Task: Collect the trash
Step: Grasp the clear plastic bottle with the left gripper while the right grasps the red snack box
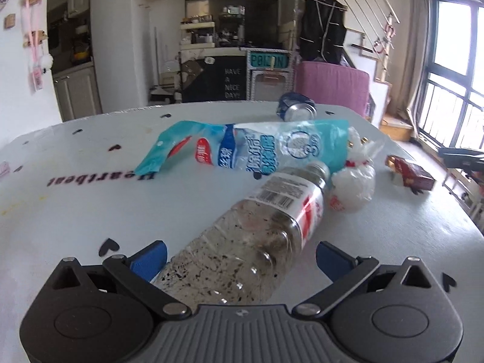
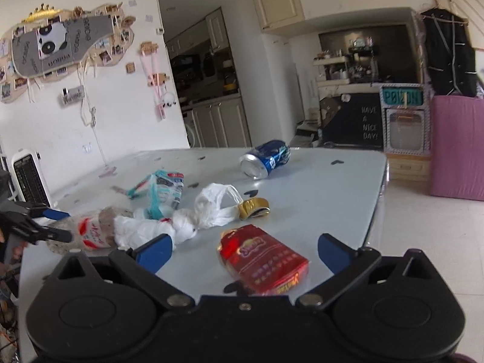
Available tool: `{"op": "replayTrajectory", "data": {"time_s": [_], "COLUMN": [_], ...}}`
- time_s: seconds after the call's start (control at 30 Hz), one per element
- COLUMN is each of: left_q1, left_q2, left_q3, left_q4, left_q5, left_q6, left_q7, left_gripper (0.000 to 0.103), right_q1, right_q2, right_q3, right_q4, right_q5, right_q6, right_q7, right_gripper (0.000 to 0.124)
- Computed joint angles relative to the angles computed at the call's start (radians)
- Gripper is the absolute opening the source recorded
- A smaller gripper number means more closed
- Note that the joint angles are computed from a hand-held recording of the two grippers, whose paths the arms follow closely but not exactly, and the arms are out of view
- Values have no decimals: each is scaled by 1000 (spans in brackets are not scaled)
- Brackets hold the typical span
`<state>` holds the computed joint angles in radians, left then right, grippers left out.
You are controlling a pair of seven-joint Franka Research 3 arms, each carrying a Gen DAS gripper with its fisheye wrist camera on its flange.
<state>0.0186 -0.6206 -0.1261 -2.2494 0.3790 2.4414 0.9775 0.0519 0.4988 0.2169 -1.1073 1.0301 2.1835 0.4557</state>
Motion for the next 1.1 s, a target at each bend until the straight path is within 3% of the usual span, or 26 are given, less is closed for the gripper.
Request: {"op": "replayTrajectory", "data": {"time_s": [0.2, 0.3, 0.37, 0.53, 0.63, 0.73, 0.8, 0.9, 1.03, 1.1], "left_q1": [-110, -183, -199, -118, -37, -16, -15, -36, -61, -71], "left_q2": [-37, -44, -36, -6, 57, 137, 192, 265, 342, 352], "left_q3": [35, 59, 54, -20, -76, -86, -87, -71, -65, -62], "left_q4": [6, 11, 25, 57, 137, 223, 275, 351, 440, 455], "left_q5": [-119, -199, -228, -186, -144, -119, -85, -76, -55, -50], "left_q6": [-77, -84, -87, -53, -136, -232, -278, -347, -462, -489], "left_q7": [124, 218, 252, 137, -63, -200, -247, -264, -255, -262], "left_gripper": [103, 103, 103, 103, 102, 97, 95, 90, 82, 76], "right_q1": [46, 45, 42, -14, -38, -5, 44, 104, 171, 192], "right_q2": [143, 207, 247, 215, 112, -28, -89, -115, -136, -128], "right_q3": [-8, 8, 21, 70, 59, 13, -21, -49, -68, -77], "right_q4": [193, 282, 345, 310, 164, -42, -129, -158, -202, -198], "right_q5": [-138, -180, -202, -174, -146, -129, -135, -170, -272, -330], "right_q6": [-26, -69, -117, -268, -318, -202, -87, 5, 148, 171], "right_q7": [77, 124, 145, 69, -40, -103, -46, 79, 116, 165], "right_gripper": [103, 103, 103, 103, 103, 103, 103, 101, 92, 86]}}
